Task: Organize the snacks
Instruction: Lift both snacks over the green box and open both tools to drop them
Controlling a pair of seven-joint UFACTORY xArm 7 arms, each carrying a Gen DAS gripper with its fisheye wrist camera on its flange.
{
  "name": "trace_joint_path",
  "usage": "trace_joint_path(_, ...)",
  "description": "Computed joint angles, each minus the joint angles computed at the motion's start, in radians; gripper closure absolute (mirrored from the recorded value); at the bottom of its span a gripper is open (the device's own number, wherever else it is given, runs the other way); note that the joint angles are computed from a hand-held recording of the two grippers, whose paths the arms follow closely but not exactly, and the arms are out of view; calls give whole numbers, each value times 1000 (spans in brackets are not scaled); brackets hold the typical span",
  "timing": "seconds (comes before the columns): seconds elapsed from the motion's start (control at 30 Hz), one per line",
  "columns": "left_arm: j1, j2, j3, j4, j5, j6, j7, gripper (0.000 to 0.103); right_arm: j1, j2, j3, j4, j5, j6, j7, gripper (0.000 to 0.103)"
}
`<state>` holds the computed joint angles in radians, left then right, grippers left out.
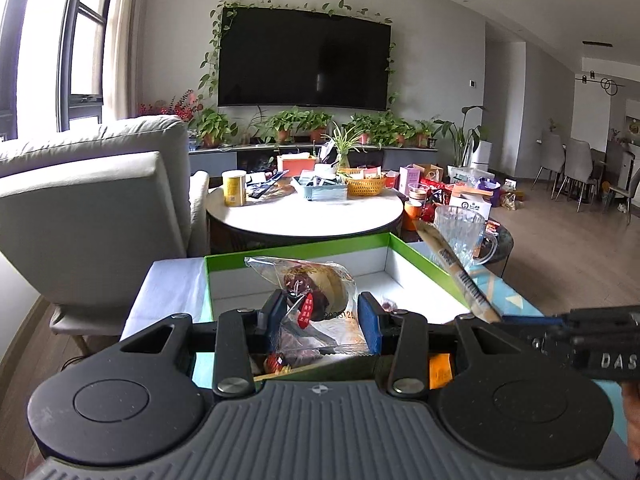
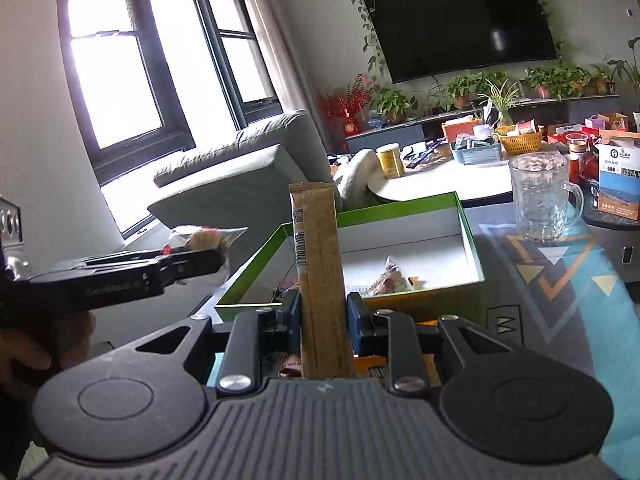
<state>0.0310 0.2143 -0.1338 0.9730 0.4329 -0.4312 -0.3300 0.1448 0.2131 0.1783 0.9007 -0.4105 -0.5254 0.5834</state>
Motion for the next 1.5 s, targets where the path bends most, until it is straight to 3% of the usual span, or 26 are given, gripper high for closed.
trace_joint_path(0.37,-49,115,-4,152,-135,64,88,66,-29,59,11,84,1,25,7,78)
trace_joint_path(0.97,-7,281,-87,339,-218,195,191,66,-75,154,67,204,28,113,4,78)
trace_joint_path(1.2,-8,294,-92,352,-269,241,259,65,-83,188,84,261,51,136,-8,78)
trace_joint_path(1.5,11,249,-89,288,-323,196,266,64,-76,229,97,323,93,166,-60,78)
